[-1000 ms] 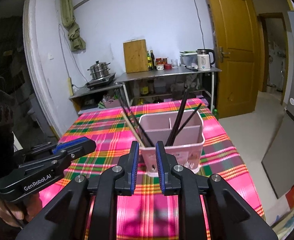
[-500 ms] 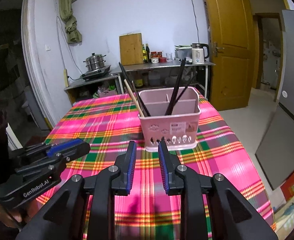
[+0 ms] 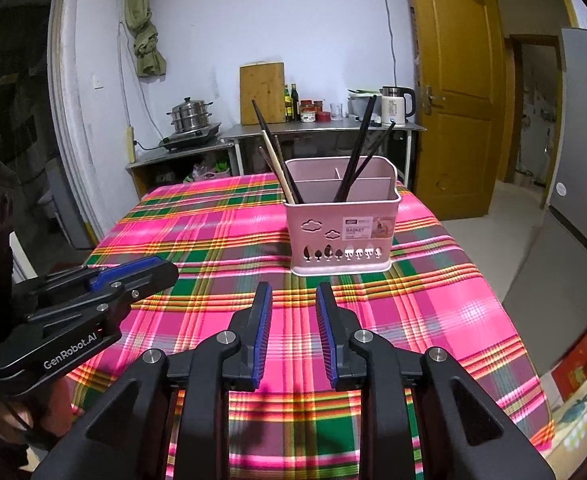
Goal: Organize utensils
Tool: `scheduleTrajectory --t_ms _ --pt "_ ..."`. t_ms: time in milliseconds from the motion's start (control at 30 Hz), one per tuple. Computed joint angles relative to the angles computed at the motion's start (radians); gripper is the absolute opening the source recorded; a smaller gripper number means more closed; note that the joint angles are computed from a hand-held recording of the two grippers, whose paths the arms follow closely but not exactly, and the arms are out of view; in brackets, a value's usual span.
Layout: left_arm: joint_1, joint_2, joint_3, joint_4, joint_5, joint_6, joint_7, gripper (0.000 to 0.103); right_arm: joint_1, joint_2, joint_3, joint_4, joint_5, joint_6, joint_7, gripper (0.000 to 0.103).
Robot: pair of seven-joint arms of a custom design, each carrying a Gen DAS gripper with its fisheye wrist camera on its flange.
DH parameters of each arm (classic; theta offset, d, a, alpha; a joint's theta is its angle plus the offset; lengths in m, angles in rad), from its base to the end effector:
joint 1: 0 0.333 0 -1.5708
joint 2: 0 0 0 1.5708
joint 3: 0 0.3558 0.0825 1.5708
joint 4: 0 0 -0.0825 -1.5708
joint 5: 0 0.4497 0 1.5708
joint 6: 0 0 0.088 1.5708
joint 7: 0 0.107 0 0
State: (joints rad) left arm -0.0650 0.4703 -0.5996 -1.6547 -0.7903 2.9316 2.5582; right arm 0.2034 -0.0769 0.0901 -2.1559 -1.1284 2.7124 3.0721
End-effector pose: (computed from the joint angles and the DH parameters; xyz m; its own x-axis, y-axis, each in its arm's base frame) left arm 0.6849 -0.3825 0.4606 -0.7451 -0.6453 0.1685 -0.4568 0.3096 -0.8339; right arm 0.5766 0.2088 0.4950 -0.2532 -0.9644 -0.0764 -0.5623 0.2110 -0.7996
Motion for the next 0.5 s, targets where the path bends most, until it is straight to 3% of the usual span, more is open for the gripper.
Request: scheduleTrajectory --t_ms 500 --pt "0.015 -0.006 -0.014 -0.014 -0.019 0.021 0.009 0.015 0.006 -0.001 0.003 0.002 -0.009 -0.007 0.005 0.023"
